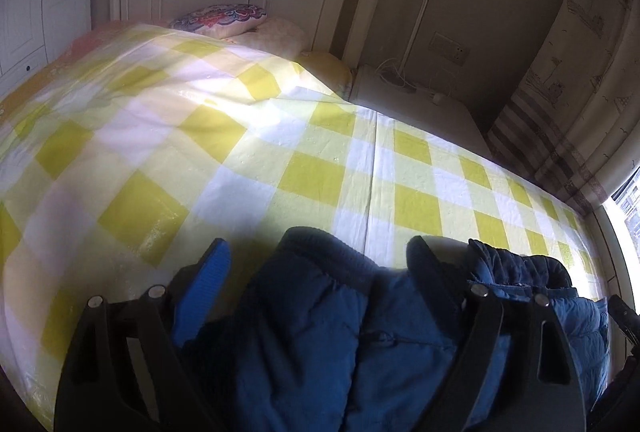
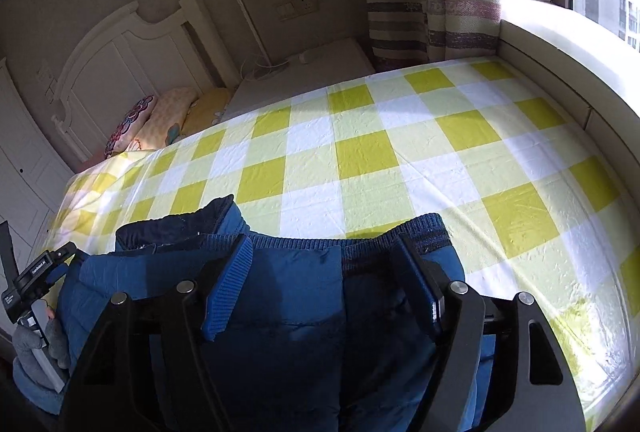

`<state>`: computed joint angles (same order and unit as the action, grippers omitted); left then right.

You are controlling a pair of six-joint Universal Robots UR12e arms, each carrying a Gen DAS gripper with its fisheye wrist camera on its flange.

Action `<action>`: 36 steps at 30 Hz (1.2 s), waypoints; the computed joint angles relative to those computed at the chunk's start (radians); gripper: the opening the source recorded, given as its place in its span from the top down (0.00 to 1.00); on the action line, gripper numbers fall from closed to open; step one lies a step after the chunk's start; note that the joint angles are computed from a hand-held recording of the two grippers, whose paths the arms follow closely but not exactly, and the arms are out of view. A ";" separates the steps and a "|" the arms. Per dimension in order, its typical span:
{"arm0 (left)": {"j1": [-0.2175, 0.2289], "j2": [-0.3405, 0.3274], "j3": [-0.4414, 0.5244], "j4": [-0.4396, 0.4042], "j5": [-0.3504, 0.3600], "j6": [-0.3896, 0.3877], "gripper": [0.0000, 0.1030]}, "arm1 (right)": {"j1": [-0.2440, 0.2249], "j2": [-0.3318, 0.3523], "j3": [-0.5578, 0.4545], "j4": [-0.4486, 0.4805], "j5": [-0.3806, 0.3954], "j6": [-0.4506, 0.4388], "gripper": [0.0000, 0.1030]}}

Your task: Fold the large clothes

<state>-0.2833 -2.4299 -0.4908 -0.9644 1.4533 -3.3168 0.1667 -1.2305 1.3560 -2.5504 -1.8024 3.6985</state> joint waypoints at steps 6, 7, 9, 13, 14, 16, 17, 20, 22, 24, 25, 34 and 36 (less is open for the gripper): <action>-0.096 0.086 -0.147 0.096 0.100 0.312 0.09 | 0.121 0.097 -0.180 0.207 -0.085 -0.355 0.15; -0.114 0.085 -0.157 0.093 0.139 0.358 0.09 | 0.136 0.116 -0.199 0.244 -0.116 -0.395 0.15; -0.143 0.065 -0.155 0.082 0.239 0.431 0.08 | 0.148 0.138 -0.208 0.261 -0.163 -0.409 0.15; -0.145 0.058 -0.160 0.090 0.278 0.434 0.05 | 0.124 0.122 -0.177 0.245 -0.097 -0.346 0.13; -0.146 0.059 -0.164 0.095 0.281 0.437 0.05 | 0.121 0.120 -0.170 0.238 -0.091 -0.335 0.12; -0.144 0.063 -0.173 0.106 0.280 0.430 0.05 | 0.122 0.119 -0.166 0.234 -0.102 -0.316 0.12; -0.141 0.066 -0.177 0.110 0.276 0.416 0.05 | 0.123 0.118 -0.164 0.231 -0.110 -0.306 0.12; -0.117 0.083 -0.190 0.104 0.237 0.342 0.05 | 0.108 0.089 -0.135 0.219 -0.089 -0.255 0.12; -0.096 0.108 -0.224 0.121 0.224 0.297 0.05 | 0.098 0.055 -0.092 0.196 -0.122 -0.220 0.12; -0.075 0.137 -0.267 0.140 0.219 0.279 0.05 | 0.083 0.014 -0.035 0.168 -0.141 -0.190 0.12; -0.066 0.151 -0.289 0.151 0.227 0.285 0.05 | 0.073 -0.005 -0.009 0.166 -0.151 -0.174 0.12; -0.023 0.187 -0.352 0.099 0.178 0.248 0.05 | -0.040 -0.109 0.188 0.031 0.064 0.131 0.12; -0.024 0.188 -0.357 0.110 0.184 0.245 0.05 | -0.032 -0.104 0.179 0.041 0.038 0.119 0.12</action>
